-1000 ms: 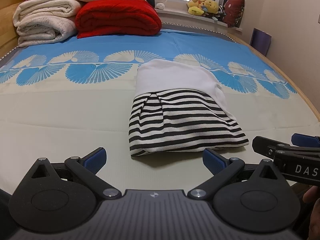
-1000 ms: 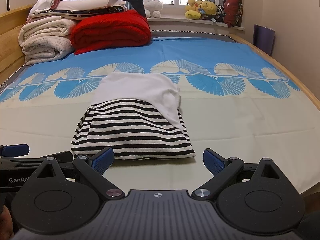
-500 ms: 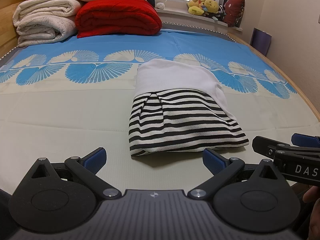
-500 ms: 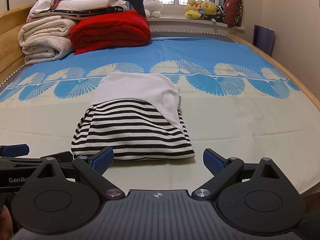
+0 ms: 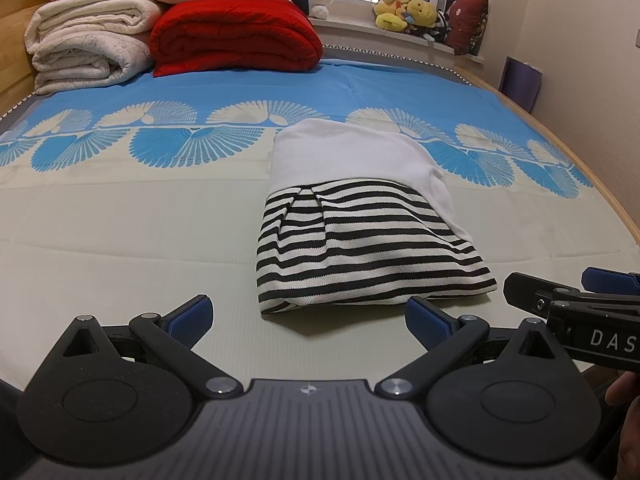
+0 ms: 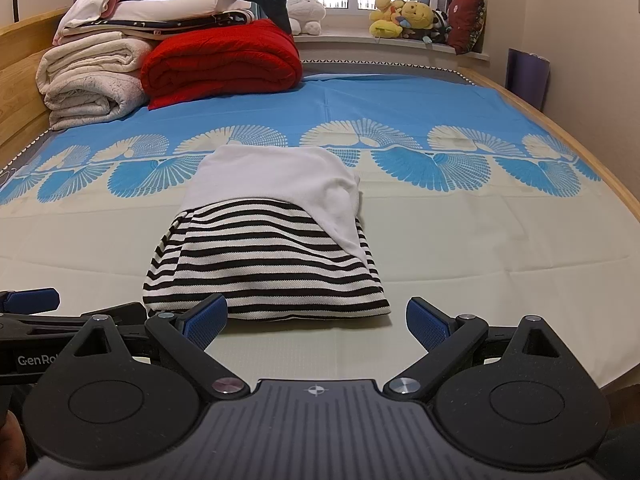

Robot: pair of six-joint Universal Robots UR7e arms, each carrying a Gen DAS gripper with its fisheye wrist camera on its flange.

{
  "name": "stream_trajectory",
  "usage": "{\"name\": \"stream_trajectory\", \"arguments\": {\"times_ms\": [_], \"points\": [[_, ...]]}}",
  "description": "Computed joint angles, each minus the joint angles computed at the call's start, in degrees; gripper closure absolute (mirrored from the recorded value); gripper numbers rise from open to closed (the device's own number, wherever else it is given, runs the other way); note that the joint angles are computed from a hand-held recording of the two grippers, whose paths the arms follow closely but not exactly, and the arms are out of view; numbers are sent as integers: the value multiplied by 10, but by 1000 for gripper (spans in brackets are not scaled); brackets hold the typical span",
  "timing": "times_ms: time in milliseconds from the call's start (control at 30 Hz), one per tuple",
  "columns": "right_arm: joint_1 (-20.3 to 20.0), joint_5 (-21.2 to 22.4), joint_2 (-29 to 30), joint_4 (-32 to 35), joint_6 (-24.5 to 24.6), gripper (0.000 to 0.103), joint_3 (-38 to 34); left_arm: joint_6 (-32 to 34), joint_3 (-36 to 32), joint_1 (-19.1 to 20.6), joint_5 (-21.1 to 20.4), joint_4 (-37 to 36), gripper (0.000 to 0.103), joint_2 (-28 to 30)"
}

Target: Fold small clothes

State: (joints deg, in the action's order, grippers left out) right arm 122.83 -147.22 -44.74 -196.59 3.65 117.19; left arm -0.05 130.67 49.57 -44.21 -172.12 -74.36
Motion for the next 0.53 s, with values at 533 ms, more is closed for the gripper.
{"name": "stream_trajectory", "arguments": {"times_ms": [533], "points": [[-1,1,1,1,3,7,-1,4,0,1,-1,-5,1,2]]}}
